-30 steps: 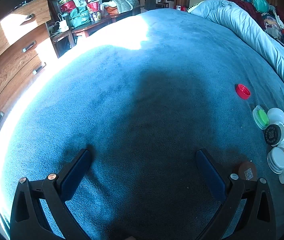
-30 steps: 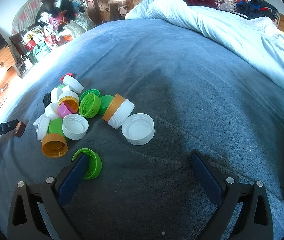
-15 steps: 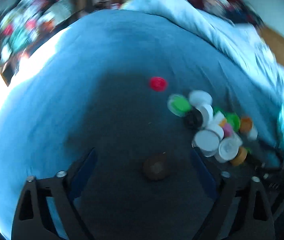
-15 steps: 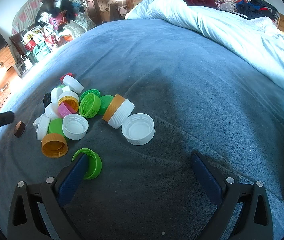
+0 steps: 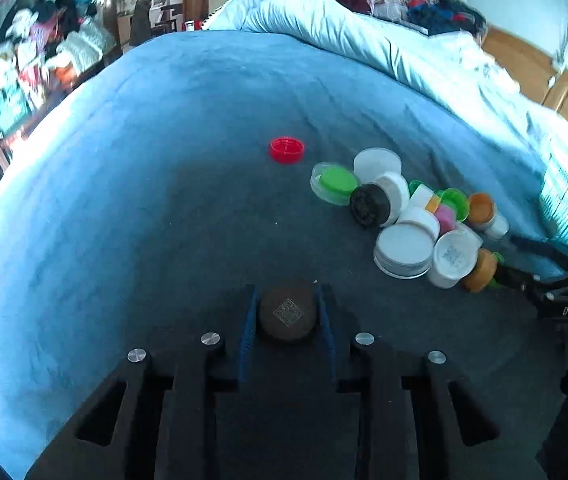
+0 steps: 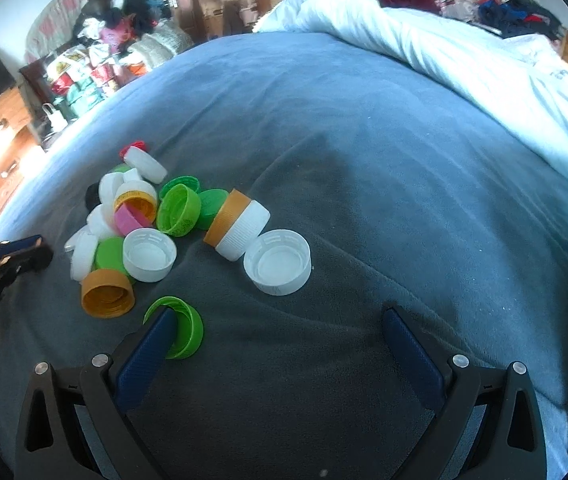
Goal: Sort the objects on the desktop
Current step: 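Grasp the brown cap with the left tool while the right tool grasps a green cap, then carry both caps to the blue basket and open both tools to drop them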
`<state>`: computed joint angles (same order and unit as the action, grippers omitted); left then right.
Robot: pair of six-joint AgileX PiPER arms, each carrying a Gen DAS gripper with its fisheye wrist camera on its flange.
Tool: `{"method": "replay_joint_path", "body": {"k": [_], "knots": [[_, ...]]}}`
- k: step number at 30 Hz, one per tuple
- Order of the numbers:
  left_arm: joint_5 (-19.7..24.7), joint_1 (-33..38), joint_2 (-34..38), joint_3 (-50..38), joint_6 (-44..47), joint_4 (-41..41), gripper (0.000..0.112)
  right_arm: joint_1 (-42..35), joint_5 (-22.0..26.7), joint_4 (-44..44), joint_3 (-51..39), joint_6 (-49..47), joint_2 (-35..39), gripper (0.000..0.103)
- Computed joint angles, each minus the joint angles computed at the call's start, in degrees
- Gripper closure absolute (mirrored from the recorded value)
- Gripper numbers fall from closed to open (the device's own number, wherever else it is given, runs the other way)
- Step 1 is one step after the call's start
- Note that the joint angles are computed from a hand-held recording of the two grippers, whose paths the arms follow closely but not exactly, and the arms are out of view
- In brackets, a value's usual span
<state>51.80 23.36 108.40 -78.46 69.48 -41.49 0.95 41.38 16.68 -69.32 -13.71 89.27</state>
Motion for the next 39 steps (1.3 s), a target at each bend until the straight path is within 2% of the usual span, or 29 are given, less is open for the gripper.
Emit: {"method": "replay_joint_path", "body": {"k": [2, 4, 5, 6, 7, 8, 12, 13, 16, 17, 18, 20, 21, 24, 28, 34, 39], "knots": [[-0.1, 0.6, 1.3, -1.2, -0.5, -0.8, 0.088, -3.2, 4.3, 4.5, -0.8, -7.4, -0.4, 0.003], [0.7, 2.0, 1.2, -0.3, 1.9, -2.8, 0.088, -7.2, 7.5, 7.6, -1.0, -9.3, -0.4, 0.002], [0.5, 2.1, 1.2, 0.0, 2.3, -3.1, 0.088, -8.4, 9.7, 7.4, -2.2, -10.4, 0.1, 0.006], [1.0, 2.1, 1.7, -0.8, 2.4, -3.3, 0.088, -8.5, 10.1, 5.2, -3.0, -9.8, -0.3, 0.011], [2.0, 2.4, 2.4, -1.7, 2.1, -3.5, 0.087, -8.6, 10.1, 5.0, -3.5, -10.4, -0.3, 0.024], [3.2, 3.0, 3.0, -2.5, 2.1, -3.6, 0.087, -8.6, 10.4, 5.1, -4.1, -11.7, -0.5, 0.029], [3.7, 2.7, 3.8, -3.4, 2.1, -3.9, 0.087, -8.8, 15.9, 12.6, -6.9, -19.8, -0.1, 0.028], [3.6, 2.7, 3.9, -3.5, 2.1, -4.0, 0.087, -8.0, 16.4, 14.0, -6.8, -21.3, -0.3, 0.028], [3.7, 2.8, 3.7, -3.1, 2.6, -4.0, 0.087, -2.2, 12.5, 11.2, -4.7, -20.7, -0.8, 0.029], [3.9, 3.0, 3.6, -3.1, 2.9, -4.1, 0.087, -1.3, 11.7, 11.1, -4.5, -20.4, -0.3, 0.031], [4.0, 3.2, 3.5, -2.9, 3.3, -4.1, 0.087, 0.0, 10.7, 10.8, -4.5, -19.8, 0.6, 0.037], [3.3, 3.1, 3.1, -2.3, 3.6, -4.1, 0.087, 1.4, 9.3, 9.6, -4.6, -19.1, 1.8, 0.068], [2.8, 3.0, 2.9, -1.9, 3.7, -4.1, 0.087, 2.6, 8.2, 7.8, -4.8, -18.1, 2.5, 0.07], [2.6, 3.1, 2.6, -1.8, 3.0, -3.7, 0.087, 4.1, 5.1, 6.2, -1.8, -17.4, 0.7, 0.07], [4.4, 3.3, 1.1, -2.3, -0.1, -3.2, 0.088, 2.5, 7.4, 7.7, -3.1, -15.2, -2.2, 0.071], [8.8, 2.6, -8.7, 1.1, -1.0, -6.3, 0.088, -3.7, 13.7, 5.5, -7.3, -8.7, -11.8, 0.071], [13.1, -2.7, -16.9, 0.9, -4.7, -8.5, 0.088, -12.6, 21.4, 4.3, -14.7, -6.7, -17.0, 0.071]]}}
